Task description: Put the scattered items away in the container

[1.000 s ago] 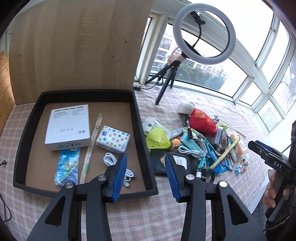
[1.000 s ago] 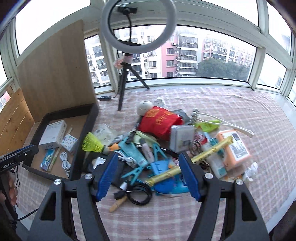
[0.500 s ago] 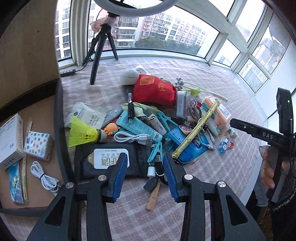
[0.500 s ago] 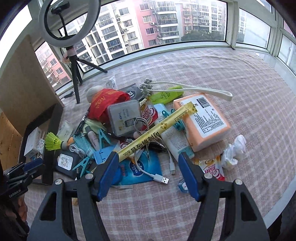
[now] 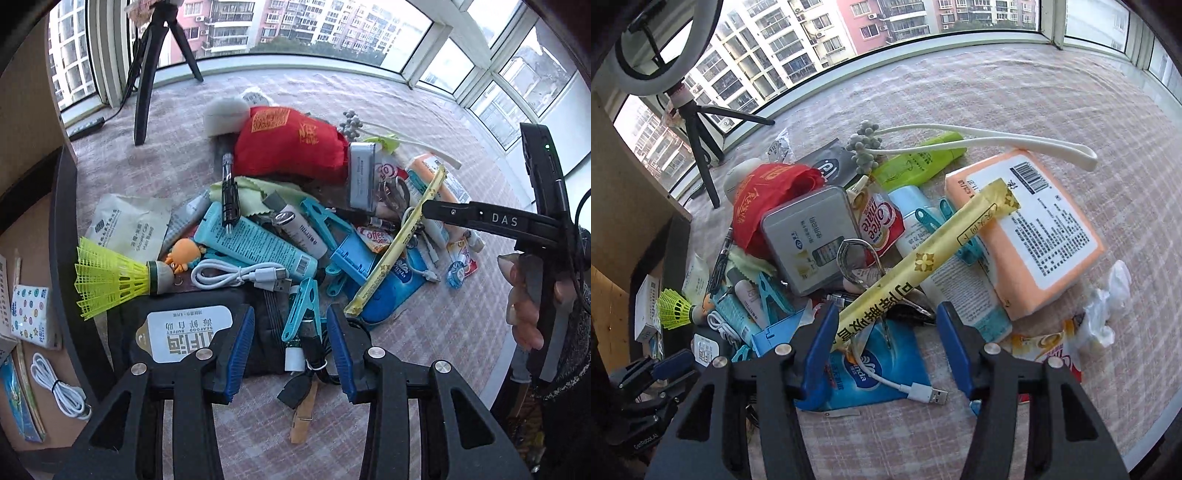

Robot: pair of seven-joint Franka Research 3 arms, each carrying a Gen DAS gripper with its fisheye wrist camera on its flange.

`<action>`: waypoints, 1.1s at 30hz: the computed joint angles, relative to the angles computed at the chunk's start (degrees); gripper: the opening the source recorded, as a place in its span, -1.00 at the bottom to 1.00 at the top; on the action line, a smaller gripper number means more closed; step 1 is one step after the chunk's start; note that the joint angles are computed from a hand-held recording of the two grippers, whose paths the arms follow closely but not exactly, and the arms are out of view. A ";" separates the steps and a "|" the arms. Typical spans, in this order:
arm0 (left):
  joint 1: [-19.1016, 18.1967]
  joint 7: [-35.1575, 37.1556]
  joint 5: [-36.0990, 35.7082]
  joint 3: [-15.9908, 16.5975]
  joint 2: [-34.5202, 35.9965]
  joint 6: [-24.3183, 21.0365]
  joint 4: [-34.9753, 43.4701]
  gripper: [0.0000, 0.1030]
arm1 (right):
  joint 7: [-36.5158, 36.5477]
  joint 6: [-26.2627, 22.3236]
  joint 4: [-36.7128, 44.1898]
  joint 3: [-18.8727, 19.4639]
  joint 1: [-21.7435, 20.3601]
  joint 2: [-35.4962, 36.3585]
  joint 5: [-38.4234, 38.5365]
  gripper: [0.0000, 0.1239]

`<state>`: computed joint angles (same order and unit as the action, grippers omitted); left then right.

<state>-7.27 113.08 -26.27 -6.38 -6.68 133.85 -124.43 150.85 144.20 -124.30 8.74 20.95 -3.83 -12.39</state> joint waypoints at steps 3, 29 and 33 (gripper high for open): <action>0.43 -1.09 -0.26 0.12 1.09 0.02 1.11 -0.27 | 1.49 -0.40 0.43 0.20 0.06 0.01 -1.66 -0.12; 4.70 -2.19 4.44 6.82 -10.47 3.32 -6.33 -0.27 | -8.92 7.79 -2.47 1.09 -2.33 -5.04 -6.97 0.03; 2.23 -0.41 2.58 6.17 -10.33 3.32 -7.07 -0.27 | -6.18 8.66 -5.10 2.17 -3.41 -6.91 -6.05 0.03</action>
